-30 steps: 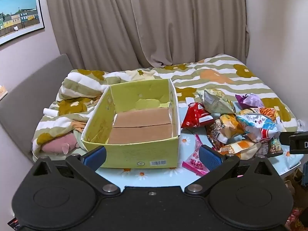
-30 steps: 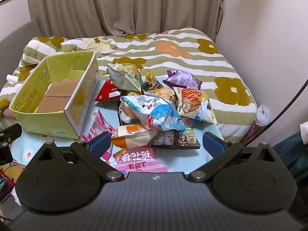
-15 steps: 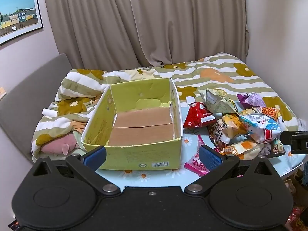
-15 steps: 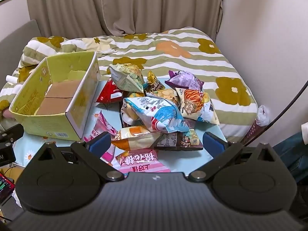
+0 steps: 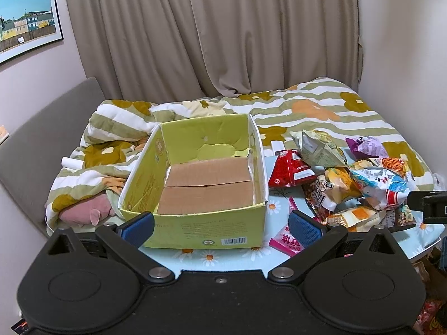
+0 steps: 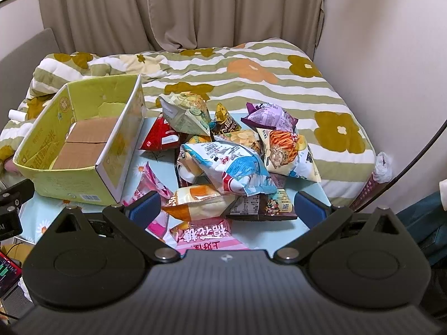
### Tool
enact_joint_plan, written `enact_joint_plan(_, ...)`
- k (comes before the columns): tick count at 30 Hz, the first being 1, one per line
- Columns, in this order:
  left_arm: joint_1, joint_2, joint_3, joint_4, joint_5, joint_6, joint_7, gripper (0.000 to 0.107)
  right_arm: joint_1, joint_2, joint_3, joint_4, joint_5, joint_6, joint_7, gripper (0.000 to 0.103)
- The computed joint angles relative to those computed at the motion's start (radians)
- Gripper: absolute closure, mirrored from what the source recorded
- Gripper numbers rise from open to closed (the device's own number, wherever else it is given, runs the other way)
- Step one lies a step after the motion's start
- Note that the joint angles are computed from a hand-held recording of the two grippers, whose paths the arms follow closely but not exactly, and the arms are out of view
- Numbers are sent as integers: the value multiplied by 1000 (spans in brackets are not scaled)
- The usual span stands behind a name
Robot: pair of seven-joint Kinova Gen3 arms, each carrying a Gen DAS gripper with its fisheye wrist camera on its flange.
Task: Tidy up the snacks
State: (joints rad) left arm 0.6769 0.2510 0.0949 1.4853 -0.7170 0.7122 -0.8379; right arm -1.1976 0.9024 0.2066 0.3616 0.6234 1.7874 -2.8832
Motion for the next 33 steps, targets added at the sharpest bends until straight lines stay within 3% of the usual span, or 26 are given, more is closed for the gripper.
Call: enact_joint_plan(33,2,15,-7,-14,11,-1,-7,4,13,-16,-9,35,0,-29,-10,0)
